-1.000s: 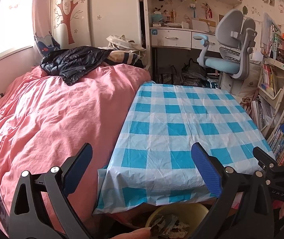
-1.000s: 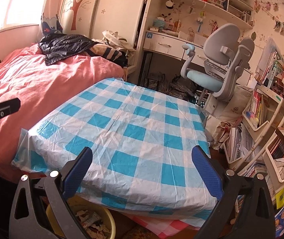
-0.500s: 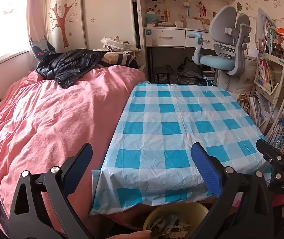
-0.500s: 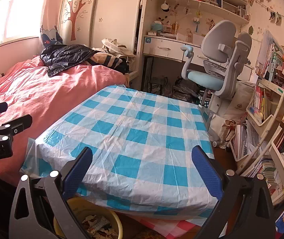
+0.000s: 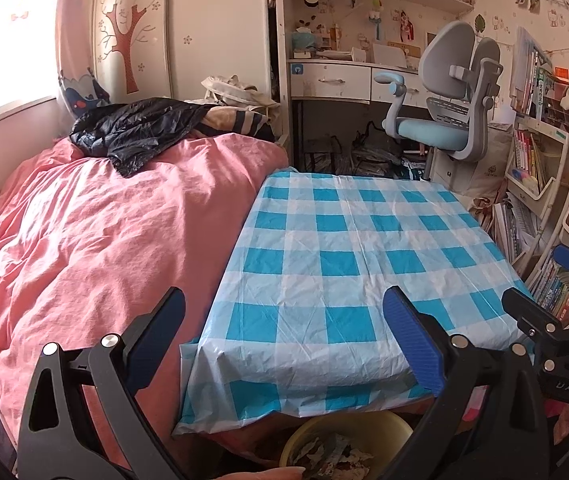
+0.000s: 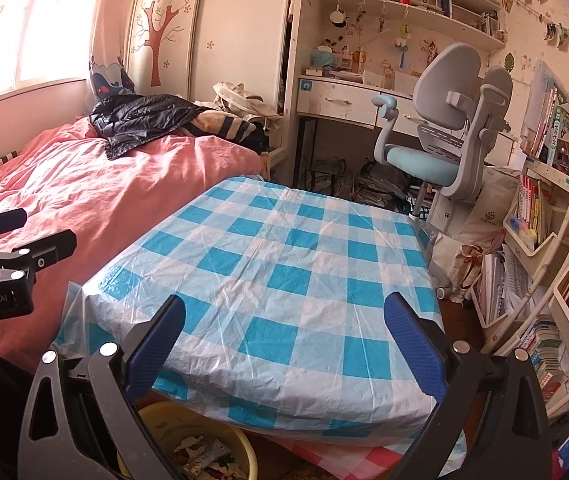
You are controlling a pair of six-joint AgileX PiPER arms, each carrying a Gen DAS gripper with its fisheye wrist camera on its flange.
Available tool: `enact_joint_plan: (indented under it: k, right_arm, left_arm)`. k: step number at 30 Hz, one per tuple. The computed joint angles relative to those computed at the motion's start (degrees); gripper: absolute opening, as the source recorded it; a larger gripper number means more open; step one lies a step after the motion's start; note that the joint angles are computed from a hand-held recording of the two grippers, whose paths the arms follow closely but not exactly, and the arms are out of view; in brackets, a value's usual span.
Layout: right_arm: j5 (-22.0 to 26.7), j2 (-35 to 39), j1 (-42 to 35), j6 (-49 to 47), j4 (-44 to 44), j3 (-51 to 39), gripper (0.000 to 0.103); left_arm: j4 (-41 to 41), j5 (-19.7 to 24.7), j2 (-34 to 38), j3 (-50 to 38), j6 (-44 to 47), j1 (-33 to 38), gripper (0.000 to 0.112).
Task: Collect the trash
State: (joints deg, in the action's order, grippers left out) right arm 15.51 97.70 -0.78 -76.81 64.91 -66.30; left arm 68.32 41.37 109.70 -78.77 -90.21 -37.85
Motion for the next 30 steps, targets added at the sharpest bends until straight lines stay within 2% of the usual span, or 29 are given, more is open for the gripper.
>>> enact_joint_plan:
  k: [30]
  right_arm:
    - [0.1,0.2,0.0,1.0,-1.0,-0.2,0.095]
  left_arm:
    - [1.0,-1.4,-0.9,0.8,-1.7,0.8,0.096]
